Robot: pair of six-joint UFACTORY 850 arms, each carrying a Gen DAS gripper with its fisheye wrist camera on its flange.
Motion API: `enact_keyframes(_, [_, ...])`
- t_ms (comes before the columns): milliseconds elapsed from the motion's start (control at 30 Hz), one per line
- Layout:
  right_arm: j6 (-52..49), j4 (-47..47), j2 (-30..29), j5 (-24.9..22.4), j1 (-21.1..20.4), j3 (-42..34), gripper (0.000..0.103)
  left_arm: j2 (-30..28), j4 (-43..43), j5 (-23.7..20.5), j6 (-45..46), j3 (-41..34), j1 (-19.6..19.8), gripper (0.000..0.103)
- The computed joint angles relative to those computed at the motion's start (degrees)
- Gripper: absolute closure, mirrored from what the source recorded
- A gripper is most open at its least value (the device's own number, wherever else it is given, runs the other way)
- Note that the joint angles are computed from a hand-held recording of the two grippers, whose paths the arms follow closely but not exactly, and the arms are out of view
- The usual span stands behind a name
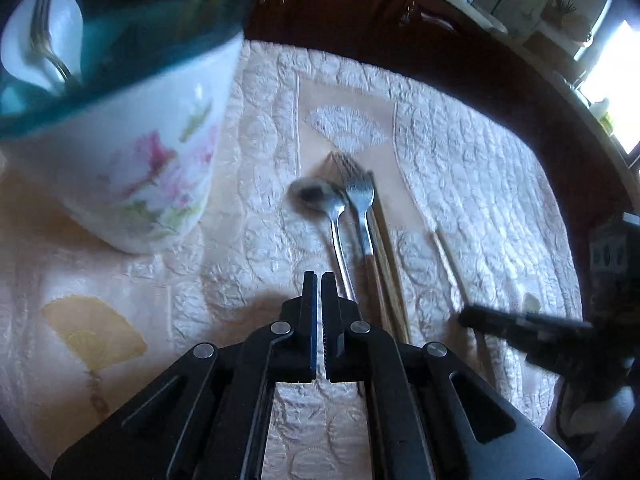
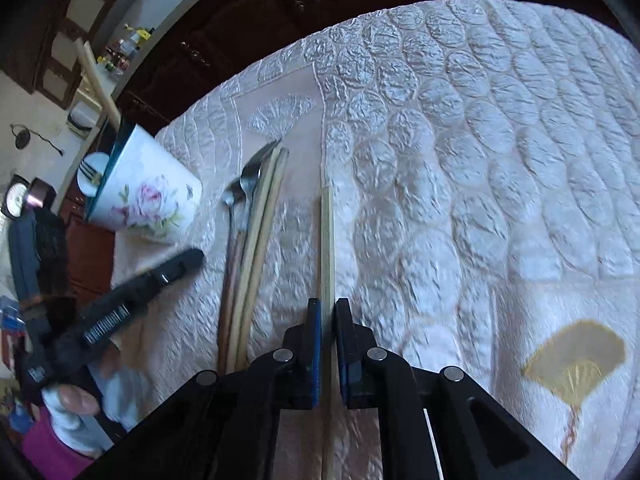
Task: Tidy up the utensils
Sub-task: 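Grasp the metal spoon by its handle with the left tool and lift it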
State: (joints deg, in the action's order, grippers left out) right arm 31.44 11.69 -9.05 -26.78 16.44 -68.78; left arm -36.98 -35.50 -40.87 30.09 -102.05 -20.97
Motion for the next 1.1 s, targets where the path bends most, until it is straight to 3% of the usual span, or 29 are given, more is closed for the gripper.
enact_keyframes(33, [0.21, 0.16, 0.23, 0.09, 0.09, 0.21, 0.097, -0.37, -0.4, 0.1, -0.21, -0.67, -0.08, 0.101])
enact_keyframes(67, [0.73, -0.22, 0.41, 0.14, 0.21, 0.34, 0.097, -1.45, 0.0, -0.72, -1.26, -2.51, -0.29, 0.092])
enact_keyframes(100, [1.32, -1.02, 0.44, -0.06, 0.38, 0.26, 0.097, -2.56, 1.19, -1.41, -2.8, -4.19, -0.62, 0.074])
enact_keyframes(167, [1.51, -1.68, 0.2, -0.59, 0.51, -0.01, 0.097, -4.48, 3.4, -1.86, -5.3, -6.97, -1.31, 0.064])
enact_keyframes(267, [0.56, -0.19, -1.57, -0.49, 0.39, -1.29, 0.097, -6.86, 8.29, -1.46, -8.83, -9.99, -2.31, 0.068])
enact_keyframes(300, [0.01, 0.84, -1.7, -0.11, 0.53, -1.24, 0.097, -6.69, 9.36, -0.19, -9.0, -9.66, -2.58, 0.086])
enact_keyframes(333, [-2.31, 3.87, -1.9, 0.47, 0.55, -1.08, 0.097, -6.91, 9.76, -1.04, -8.94, -10.09, -2.57, 0.096])
enact_keyframes(367, [-4.28, 6.11, -1.75, 0.58, 0.47, -0.74, 0.097, -6.84, 8.77, -2.25, -8.27, -10.12, -2.23, 0.099])
enact_keyframes(567, [-8.64, 9.48, -1.67, -0.68, 1.81, -0.9, 0.097, -0.14, 5.43, -3.62, -0.87, -0.49, 0.6, 0.1])
enact_keyframes(633, [-4.11, 3.32, -2.54, -1.62, 2.78, -2.18, 0.093, 2.51, 4.86, -4.26, 1.02, 3.48, 1.6, 0.1])
enact_keyframes(700, [-3.71, 1.75, -3.62, -1.84, 2.89, -3.5, 0.083, 4.97, 4.61, -4.37, 2.7, 7.15, 2.21, 0.1])
enact_keyframes(833, [0.64, -5.88, -7.14, -4.66, 3.32, -8.26, 0.082, 6.5, 5.54, -4.27, 2.53, 9.06, 2.65, 0.095])
enact_keyframes(933, [-0.02, -7.54, -9.4, -5.9, 2.88, -11.02, 0.082, 5.33, 6.27, -4.74, 1.15, 7.39, 2.32, 0.085])
enact_keyframes(1000, [-0.84, -7.45, -10.4, -6.2, 2.59, -12.3, 0.082, 4.82, 6.65, -4.63, 0.91, 6.63, 1.93, 0.07])
enact_keyframes(1100, [-3.25, -6.06, -11.53, -6.26, 1.94, -13.59, 0.088, 4.01, 9.21, -3.66, -0.18, 5.28, 0.75, 0.062])
